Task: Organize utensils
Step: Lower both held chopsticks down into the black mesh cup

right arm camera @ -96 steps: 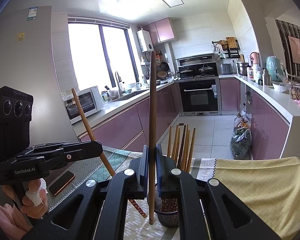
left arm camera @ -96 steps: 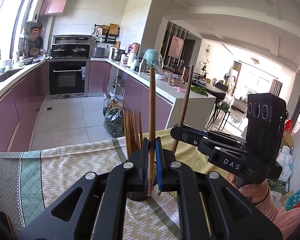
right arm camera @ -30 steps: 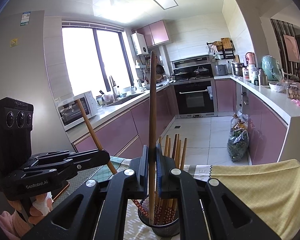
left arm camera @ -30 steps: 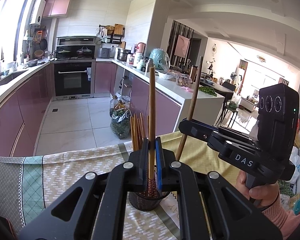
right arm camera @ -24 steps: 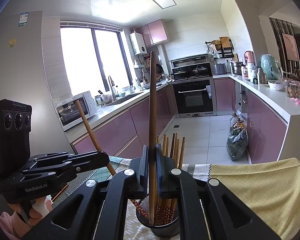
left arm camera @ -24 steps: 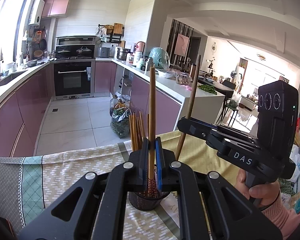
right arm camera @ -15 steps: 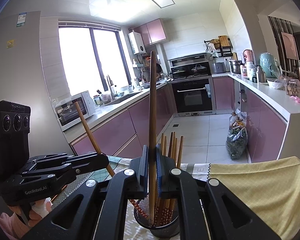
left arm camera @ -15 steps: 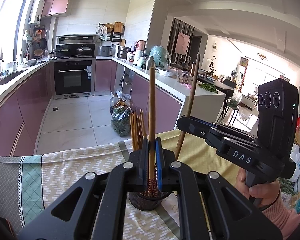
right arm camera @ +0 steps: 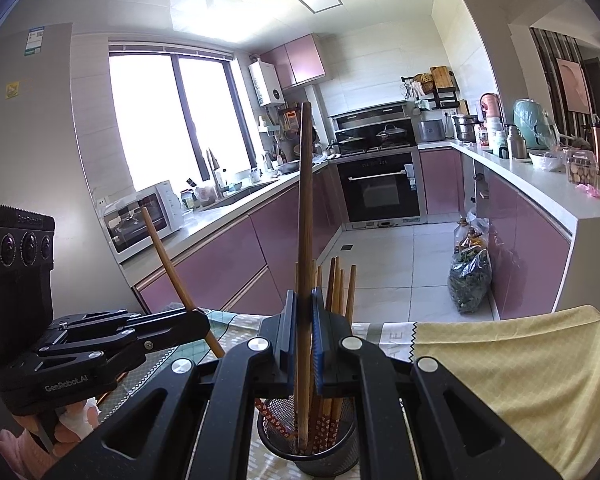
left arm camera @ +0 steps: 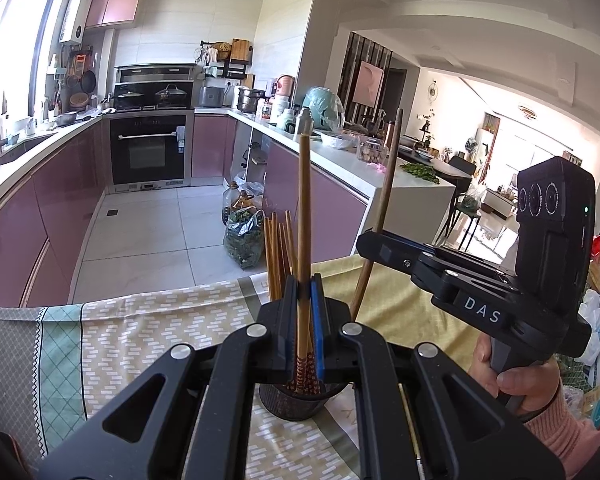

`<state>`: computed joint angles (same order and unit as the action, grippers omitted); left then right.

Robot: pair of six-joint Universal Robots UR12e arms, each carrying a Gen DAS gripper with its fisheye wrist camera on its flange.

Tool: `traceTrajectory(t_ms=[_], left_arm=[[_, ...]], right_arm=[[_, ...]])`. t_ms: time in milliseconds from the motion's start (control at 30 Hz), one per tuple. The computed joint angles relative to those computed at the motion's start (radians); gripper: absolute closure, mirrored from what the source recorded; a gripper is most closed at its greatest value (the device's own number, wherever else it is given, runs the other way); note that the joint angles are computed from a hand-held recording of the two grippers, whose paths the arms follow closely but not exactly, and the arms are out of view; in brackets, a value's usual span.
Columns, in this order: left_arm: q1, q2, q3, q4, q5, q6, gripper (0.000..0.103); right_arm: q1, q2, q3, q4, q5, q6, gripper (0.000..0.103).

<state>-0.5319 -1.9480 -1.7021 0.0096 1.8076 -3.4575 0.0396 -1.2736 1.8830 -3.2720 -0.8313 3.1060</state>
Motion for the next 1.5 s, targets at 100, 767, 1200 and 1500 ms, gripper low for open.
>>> traceTrajectory(t_ms=[100, 767, 1200, 1500], left_arm=[[0.003, -0.002, 0.005, -0.006, -0.002, -0.002, 0.096], [0.007, -0.007, 0.014, -0.036, 0.003, -0.001, 0.096], [0.004, -0.013, 0.016, -0.057, 0.008, -0.005, 0.096], [0.003, -0.02, 0.021, -0.07, 0.009, -0.002, 0.096]], right_arm=[[0.001, 0.003, 0.0, 0.004, -0.003, -0.003, 0.097], [0.006, 0.015, -0.002, 0.026, -0.013, -0.011, 0.097], [0.004, 0.018, 0.001, 0.045, -0.009, -0.032, 0.097], [0.01, 0.022, 0.0, 0.063, -0.016, -0.046, 0.097]])
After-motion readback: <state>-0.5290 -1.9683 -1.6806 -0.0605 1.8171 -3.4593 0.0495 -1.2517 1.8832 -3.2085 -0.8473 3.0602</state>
